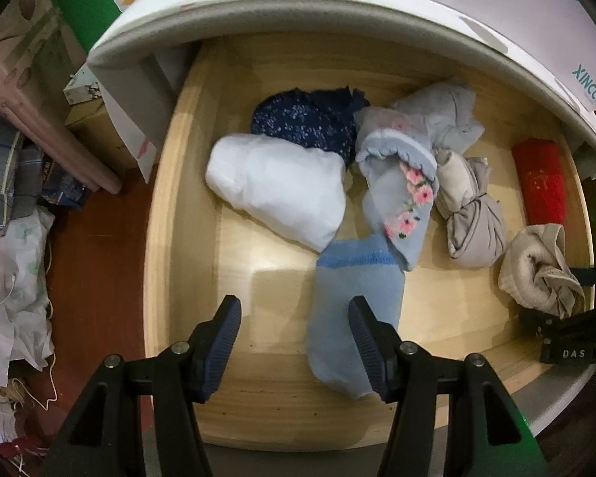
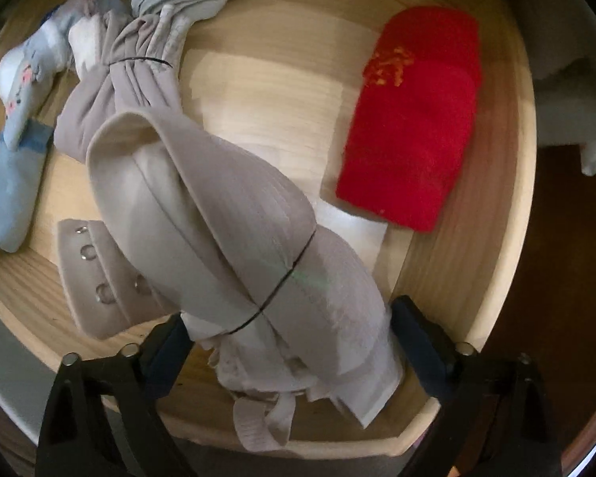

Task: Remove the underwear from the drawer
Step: 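Grasp the beige hook-fastened bra in the drawer with the right tool, then lower the left tool onto the light blue sock and close on it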

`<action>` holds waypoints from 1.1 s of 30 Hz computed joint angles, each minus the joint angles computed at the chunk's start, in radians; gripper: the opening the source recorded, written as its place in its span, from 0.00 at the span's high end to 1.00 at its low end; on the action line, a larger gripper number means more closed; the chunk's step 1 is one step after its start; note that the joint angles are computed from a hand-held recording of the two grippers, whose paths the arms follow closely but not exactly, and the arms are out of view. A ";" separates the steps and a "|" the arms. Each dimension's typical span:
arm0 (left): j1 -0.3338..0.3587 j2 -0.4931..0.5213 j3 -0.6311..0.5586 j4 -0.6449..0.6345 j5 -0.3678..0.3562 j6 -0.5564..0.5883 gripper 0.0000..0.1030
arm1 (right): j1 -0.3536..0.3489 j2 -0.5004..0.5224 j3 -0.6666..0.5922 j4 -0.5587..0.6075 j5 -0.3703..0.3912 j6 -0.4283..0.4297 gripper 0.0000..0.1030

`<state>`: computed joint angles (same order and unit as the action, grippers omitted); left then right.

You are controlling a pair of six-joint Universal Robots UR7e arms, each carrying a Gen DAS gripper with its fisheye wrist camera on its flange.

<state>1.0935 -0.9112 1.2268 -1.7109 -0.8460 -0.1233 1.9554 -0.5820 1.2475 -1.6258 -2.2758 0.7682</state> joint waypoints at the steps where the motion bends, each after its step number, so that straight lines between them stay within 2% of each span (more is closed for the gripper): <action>1: -0.001 0.002 0.001 0.001 0.004 -0.001 0.44 | 0.000 0.005 -0.006 -0.003 0.001 -0.001 0.17; 6: -0.006 0.012 0.002 0.012 0.000 -0.002 0.44 | -0.023 -0.004 -0.032 -0.037 0.002 -0.020 0.34; 11: -0.018 0.015 0.014 -0.004 0.000 0.007 0.44 | -0.016 -0.043 0.026 -0.110 0.008 -0.006 0.43; 19: -0.020 0.018 0.005 0.031 -0.032 0.009 0.44 | -0.010 -0.087 0.113 -0.158 -0.003 -0.025 0.43; 20: -0.021 0.017 0.006 0.034 -0.038 0.006 0.44 | -0.014 -0.100 0.154 -0.191 -0.004 -0.030 0.43; 25: -0.029 0.023 0.003 0.049 -0.067 -0.013 0.44 | -0.034 -0.108 0.154 -0.213 -0.008 -0.058 0.43; 28: -0.025 0.042 -0.032 0.086 -0.121 -0.061 0.44 | -0.043 -0.106 0.160 -0.231 -0.014 -0.072 0.43; 33: -0.031 0.077 -0.048 0.103 -0.059 -0.105 0.44 | -0.044 -0.111 0.170 -0.243 -0.015 -0.082 0.42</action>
<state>1.0620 -0.8339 1.1785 -1.6078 -0.9046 -0.2278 1.9119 -0.6929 1.4175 -1.8691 -2.2908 0.6866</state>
